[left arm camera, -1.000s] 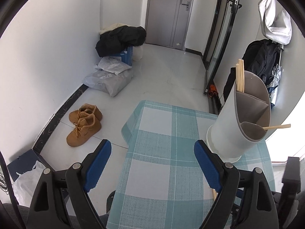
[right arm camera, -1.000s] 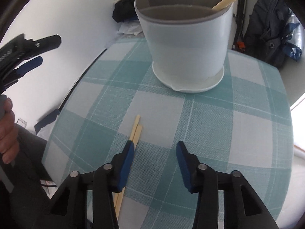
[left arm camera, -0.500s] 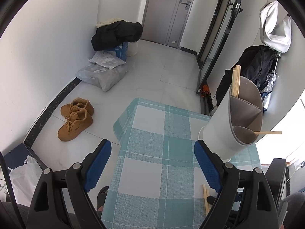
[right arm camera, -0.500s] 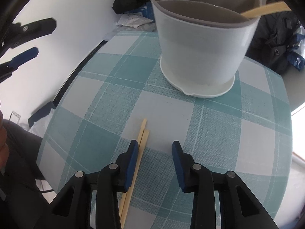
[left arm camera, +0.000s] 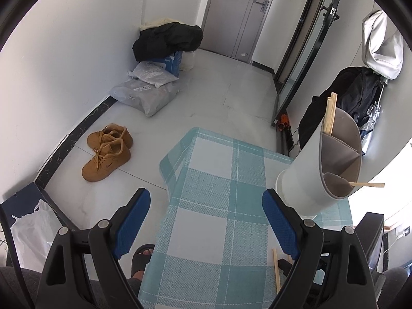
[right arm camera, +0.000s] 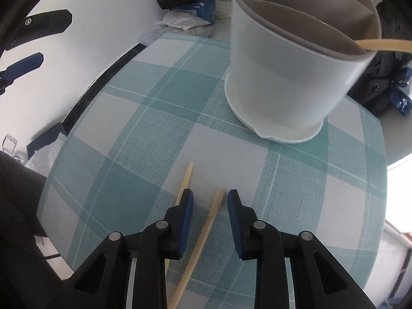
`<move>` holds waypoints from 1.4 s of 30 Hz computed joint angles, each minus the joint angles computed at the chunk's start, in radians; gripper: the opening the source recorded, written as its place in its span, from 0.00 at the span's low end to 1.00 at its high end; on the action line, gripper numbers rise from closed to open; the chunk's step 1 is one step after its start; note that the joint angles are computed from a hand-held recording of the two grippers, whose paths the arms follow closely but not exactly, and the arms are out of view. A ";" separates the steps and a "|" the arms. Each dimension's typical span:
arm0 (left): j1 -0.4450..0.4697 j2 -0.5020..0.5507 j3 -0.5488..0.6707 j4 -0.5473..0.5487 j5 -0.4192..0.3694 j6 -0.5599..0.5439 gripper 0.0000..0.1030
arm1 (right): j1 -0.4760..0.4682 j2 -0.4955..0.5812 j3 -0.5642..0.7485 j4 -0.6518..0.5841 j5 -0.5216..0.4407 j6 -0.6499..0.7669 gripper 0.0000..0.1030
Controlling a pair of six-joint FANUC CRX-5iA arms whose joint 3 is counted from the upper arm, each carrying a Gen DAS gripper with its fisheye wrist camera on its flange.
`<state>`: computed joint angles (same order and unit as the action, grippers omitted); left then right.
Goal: Organize utensils
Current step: 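Grasp a wooden chopstick from the table with the right gripper, then grasp the last chopstick with the left gripper while the right gripper holds its chopstick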
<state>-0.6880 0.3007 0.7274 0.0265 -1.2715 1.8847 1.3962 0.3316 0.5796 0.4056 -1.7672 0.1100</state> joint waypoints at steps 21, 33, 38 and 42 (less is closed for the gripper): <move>-0.063 0.028 0.062 -0.093 -0.068 -0.029 0.83 | 0.138 -0.269 -0.365 0.260 0.156 -0.411 0.05; -0.112 0.104 0.160 -0.083 -0.145 -0.081 0.83 | 0.255 -0.463 -0.668 0.568 0.182 -0.833 0.05; -0.115 0.157 0.202 -0.026 -0.219 -0.127 0.83 | 0.280 -0.512 -0.755 0.632 0.156 -0.983 0.05; -0.111 0.198 0.230 0.028 -0.286 -0.135 0.83 | 0.295 -0.529 -0.791 0.664 0.135 -1.052 0.05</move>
